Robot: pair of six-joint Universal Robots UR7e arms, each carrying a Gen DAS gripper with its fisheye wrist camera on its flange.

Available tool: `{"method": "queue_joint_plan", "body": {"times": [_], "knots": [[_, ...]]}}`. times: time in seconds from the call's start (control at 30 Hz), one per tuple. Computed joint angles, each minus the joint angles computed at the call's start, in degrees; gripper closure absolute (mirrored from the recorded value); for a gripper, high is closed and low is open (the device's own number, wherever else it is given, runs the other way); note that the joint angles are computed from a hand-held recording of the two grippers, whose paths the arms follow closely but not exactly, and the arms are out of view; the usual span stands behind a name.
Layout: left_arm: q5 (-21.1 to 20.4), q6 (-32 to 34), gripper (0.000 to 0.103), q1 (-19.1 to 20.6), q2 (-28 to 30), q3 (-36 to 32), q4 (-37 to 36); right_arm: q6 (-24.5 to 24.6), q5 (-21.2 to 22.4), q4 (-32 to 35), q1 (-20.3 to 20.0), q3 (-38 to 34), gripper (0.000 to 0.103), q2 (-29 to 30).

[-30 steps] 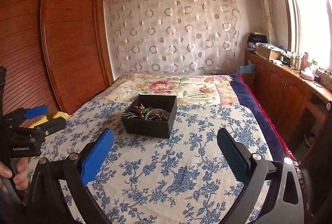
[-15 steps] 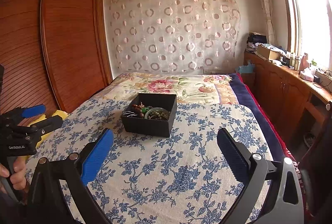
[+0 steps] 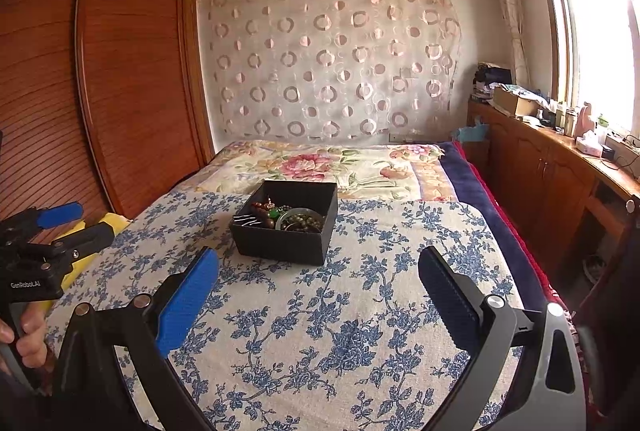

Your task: Organize jewelry

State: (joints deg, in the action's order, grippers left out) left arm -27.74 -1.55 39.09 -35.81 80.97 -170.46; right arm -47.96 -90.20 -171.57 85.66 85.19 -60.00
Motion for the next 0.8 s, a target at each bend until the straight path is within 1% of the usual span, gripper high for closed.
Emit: {"method": "queue_joint_plan", "body": {"times": [0.8], "knots": [[0.8, 2.2, 0.008, -0.3, 0.6, -0.1, -3.4, 0.5, -0.2, -0.1, -0.2, -0.3, 0.003, 0.0]]}}
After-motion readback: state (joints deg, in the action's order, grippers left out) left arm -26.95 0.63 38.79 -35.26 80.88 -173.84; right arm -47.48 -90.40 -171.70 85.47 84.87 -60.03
